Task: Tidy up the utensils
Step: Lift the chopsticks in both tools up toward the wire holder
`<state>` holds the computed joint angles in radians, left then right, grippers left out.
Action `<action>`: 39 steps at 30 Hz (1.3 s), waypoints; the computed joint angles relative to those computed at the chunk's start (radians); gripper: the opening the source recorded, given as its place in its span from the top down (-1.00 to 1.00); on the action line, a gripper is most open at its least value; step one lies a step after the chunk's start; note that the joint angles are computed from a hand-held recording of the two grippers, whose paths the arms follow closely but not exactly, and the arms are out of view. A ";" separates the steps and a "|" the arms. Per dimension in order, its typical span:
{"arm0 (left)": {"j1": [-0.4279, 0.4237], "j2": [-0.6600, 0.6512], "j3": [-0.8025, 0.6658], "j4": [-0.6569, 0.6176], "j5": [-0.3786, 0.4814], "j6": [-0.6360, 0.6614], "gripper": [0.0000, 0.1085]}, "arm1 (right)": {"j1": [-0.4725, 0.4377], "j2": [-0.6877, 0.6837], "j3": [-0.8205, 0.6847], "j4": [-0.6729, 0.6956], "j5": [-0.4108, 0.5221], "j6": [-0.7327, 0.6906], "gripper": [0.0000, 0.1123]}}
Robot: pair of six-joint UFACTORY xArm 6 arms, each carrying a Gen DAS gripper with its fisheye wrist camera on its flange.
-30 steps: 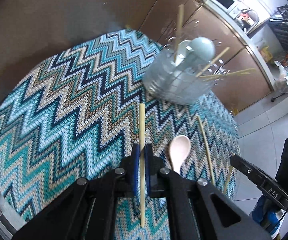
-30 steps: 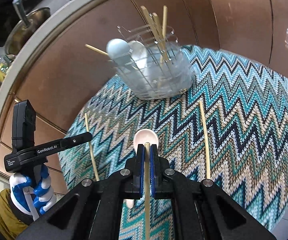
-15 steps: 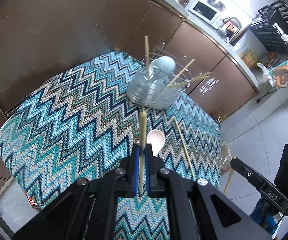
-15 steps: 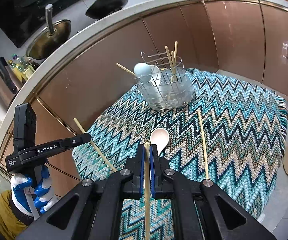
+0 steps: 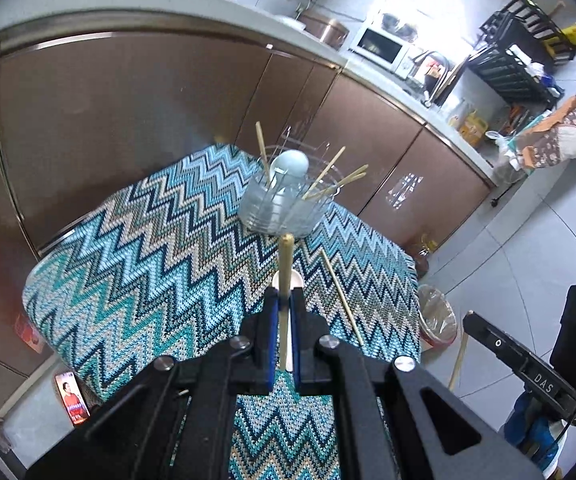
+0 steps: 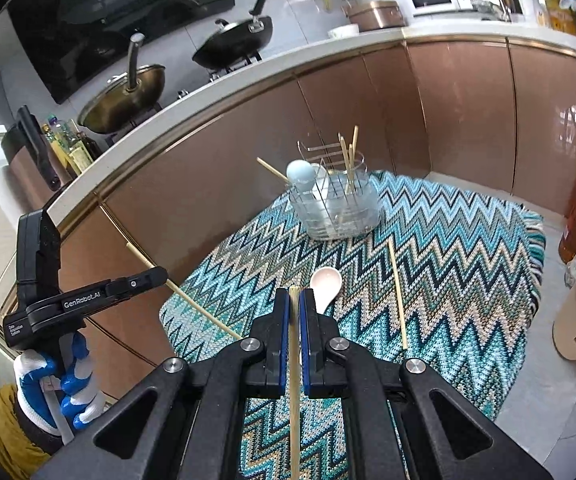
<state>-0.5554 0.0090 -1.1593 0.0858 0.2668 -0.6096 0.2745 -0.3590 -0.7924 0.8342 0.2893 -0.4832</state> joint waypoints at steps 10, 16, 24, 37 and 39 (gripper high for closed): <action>-0.013 -0.120 0.080 0.263 -0.037 -0.204 0.91 | 0.066 -0.165 0.116 0.019 -0.138 -0.042 0.91; -0.023 -0.176 0.100 0.379 -0.039 -0.298 0.91 | 0.091 -0.234 0.149 -0.015 -0.184 -0.015 0.91; -0.036 -0.266 0.126 0.551 -0.042 -0.443 0.91 | 0.117 -0.332 0.197 -0.172 -0.236 0.114 0.91; -0.075 -0.302 0.058 0.731 -0.042 -0.527 0.91 | 0.151 -0.365 0.160 -0.242 -0.309 0.103 0.91; -0.074 -0.290 0.036 0.742 -0.047 -0.528 0.91 | 0.166 -0.347 0.135 -0.172 -0.326 0.027 0.91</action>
<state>-0.6298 -0.2805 -1.1233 0.8281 0.2199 -1.1372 0.4403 -0.7062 -0.6569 0.6617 -0.0370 -0.4561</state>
